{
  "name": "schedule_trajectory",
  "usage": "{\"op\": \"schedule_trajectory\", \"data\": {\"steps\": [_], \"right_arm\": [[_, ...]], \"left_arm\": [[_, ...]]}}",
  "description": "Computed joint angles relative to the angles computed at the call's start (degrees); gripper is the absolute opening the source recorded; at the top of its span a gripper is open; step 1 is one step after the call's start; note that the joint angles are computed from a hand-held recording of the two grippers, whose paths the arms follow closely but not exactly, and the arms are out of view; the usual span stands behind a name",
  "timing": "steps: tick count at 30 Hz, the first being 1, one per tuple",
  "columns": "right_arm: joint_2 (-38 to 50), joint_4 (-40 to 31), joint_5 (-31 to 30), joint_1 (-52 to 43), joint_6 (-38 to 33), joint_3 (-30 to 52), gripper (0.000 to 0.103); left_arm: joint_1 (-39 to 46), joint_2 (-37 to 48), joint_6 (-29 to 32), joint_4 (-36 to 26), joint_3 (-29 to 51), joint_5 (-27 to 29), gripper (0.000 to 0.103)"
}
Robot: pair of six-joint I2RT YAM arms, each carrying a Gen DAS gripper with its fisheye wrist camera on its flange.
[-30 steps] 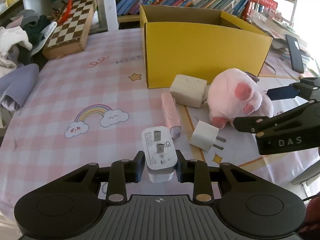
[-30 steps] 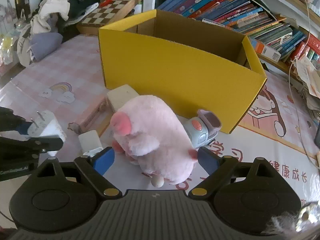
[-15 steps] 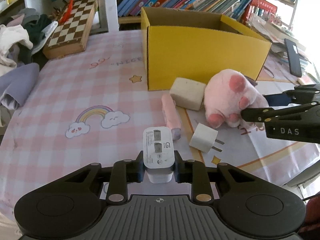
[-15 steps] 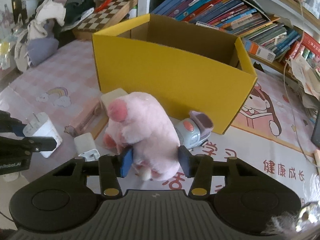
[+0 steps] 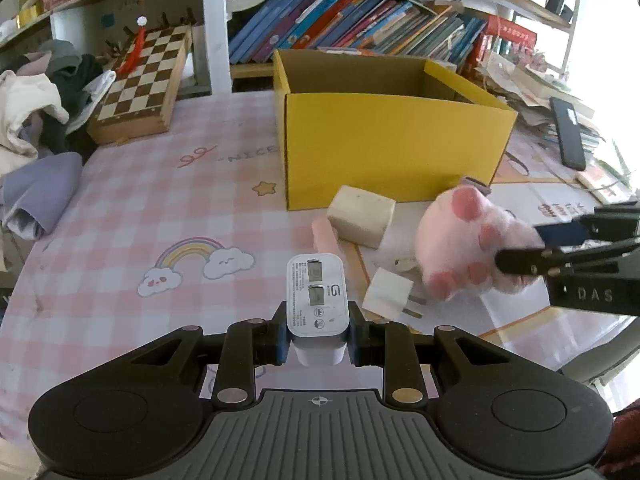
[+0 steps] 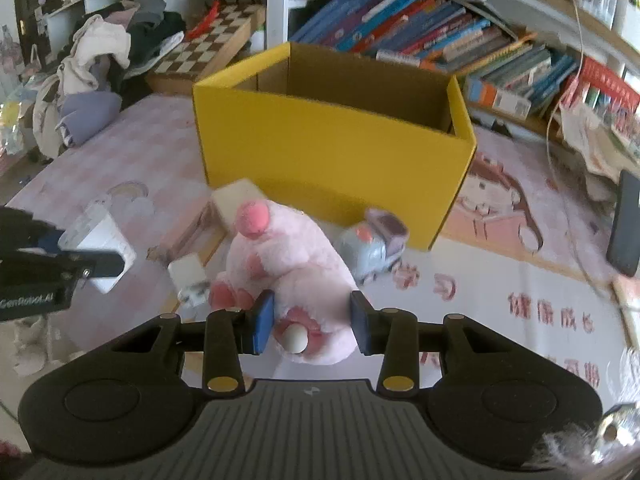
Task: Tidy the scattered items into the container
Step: 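Grasp the pink plush pig with the right gripper and lift it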
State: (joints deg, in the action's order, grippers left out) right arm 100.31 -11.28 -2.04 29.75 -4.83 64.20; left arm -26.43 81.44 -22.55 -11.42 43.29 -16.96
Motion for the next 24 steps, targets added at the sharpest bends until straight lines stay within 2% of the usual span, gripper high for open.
{"op": "schedule_trajectory", "data": {"steps": [3, 6, 8, 11, 18, 20, 24], "right_arm": [[-0.52, -1.83, -1.11, -0.11, 0.83, -0.41, 0.041], [-0.45, -1.94, -0.53, 0.34, 1.08, -0.65, 0.05], [-0.2, -1.46, -0.21, 0.61, 1.14, -0.52, 0.067], [0.73, -0.64, -0.15, 0.84, 0.94, 0.43, 0.076], [5.9, -3.68, -1.66, 1.41, -0.08, 6.55, 0.075], [7.39, -5.11, -1.82, 1.54, 0.12, 8.25, 0.07], [7.01, -3.66, -2.12, 1.46, 0.41, 7.47, 0.06]], "left_arm": [[-0.35, -0.38, -0.08, 0.23, -0.52, 0.27, 0.025], [-0.32, -0.82, -0.17, 0.16, -0.81, 0.02, 0.025], [-0.22, -1.3, -0.25, -0.02, -1.0, -0.43, 0.025], [0.16, -1.98, -0.23, -0.3, -1.28, -0.87, 0.025], [1.22, -3.67, -0.55, -1.27, -1.9, -1.85, 0.025], [1.45, -4.05, -0.94, -1.54, -2.11, -2.05, 0.025], [1.78, -4.35, -1.17, -1.52, -2.36, -1.93, 0.025]]}}
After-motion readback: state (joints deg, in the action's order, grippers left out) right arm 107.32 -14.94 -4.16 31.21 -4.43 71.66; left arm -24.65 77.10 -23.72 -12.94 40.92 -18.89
